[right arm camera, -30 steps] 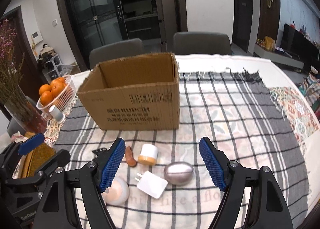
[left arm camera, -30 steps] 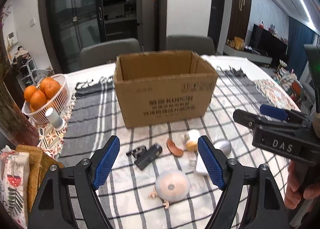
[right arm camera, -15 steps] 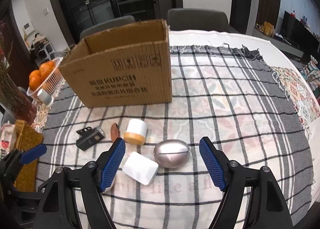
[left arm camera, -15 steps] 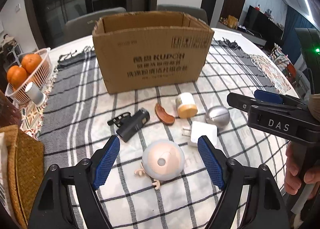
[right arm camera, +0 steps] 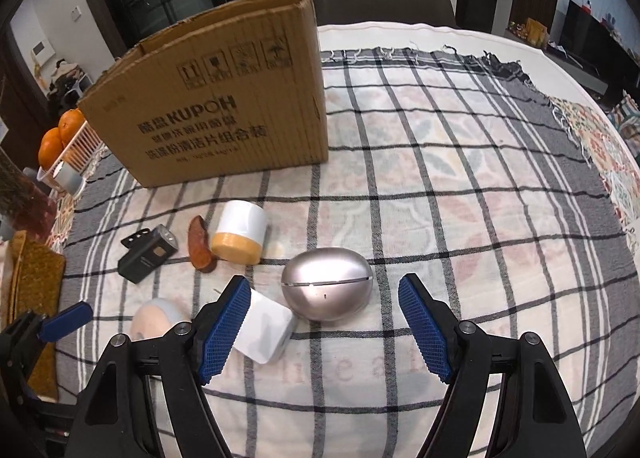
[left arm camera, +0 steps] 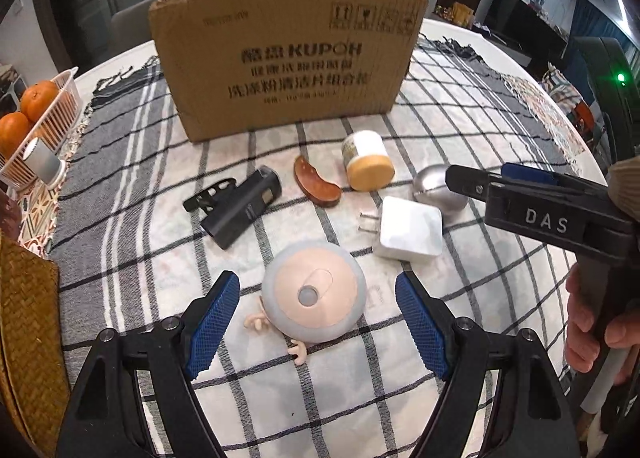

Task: Organize rigid objects
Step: 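Grasp the peach round lamp with the left gripper while the right gripper grasps the silver egg, then lift and carry the lamp and silver egg with both grippers over the box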

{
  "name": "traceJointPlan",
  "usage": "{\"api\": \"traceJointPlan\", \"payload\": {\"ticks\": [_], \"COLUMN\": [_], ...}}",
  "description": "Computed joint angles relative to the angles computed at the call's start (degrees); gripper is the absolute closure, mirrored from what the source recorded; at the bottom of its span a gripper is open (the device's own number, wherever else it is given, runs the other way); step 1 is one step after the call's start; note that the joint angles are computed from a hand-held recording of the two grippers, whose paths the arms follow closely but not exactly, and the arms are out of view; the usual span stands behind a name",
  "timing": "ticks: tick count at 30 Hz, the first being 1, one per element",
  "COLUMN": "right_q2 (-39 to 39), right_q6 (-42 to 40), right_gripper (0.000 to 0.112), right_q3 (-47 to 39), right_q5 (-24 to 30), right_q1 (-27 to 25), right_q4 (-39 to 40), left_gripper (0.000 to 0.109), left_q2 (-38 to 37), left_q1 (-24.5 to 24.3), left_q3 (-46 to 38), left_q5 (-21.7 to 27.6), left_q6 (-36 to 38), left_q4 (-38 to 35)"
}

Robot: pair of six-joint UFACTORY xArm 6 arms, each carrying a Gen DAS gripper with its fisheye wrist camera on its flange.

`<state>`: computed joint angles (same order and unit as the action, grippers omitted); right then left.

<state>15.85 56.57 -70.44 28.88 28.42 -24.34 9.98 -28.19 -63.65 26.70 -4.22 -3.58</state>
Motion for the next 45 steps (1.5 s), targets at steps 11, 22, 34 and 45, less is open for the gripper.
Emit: {"api": "traceJointPlan", "payload": {"ticks": [11, 22, 34, 45], "right_q2": [2.41, 6.26, 8.48, 7.90], "right_q6": [-1.44, -3.97, -4.02, -1.56], "right_gripper": [0.035, 0.035, 0.036, 0.046], "right_q3": [0.81, -2.15, -4.28, -3.54], "right_q5": [-3.00, -2.79, -2.05, -2.93], "right_q1": [-0.90, -1.33, -1.71, -1.51], "right_q4": [2.52, 5.83, 6.35, 4.15], "left_gripper": [0.028, 0.028, 0.032, 0.035], "left_q2": [2.58, 5.24, 7.56, 6.67], "left_q1": [-0.34, 0.02, 0.49, 0.54], "left_q3": [-1.25, -3.01, -4.09, -2.32], "left_q5": [1.51, 2.07, 1.38, -0.97], "left_q6": [1.88, 2.20, -0.10, 0.39], "left_q4": [-2.62, -4.89, -4.21, -5.99]}}
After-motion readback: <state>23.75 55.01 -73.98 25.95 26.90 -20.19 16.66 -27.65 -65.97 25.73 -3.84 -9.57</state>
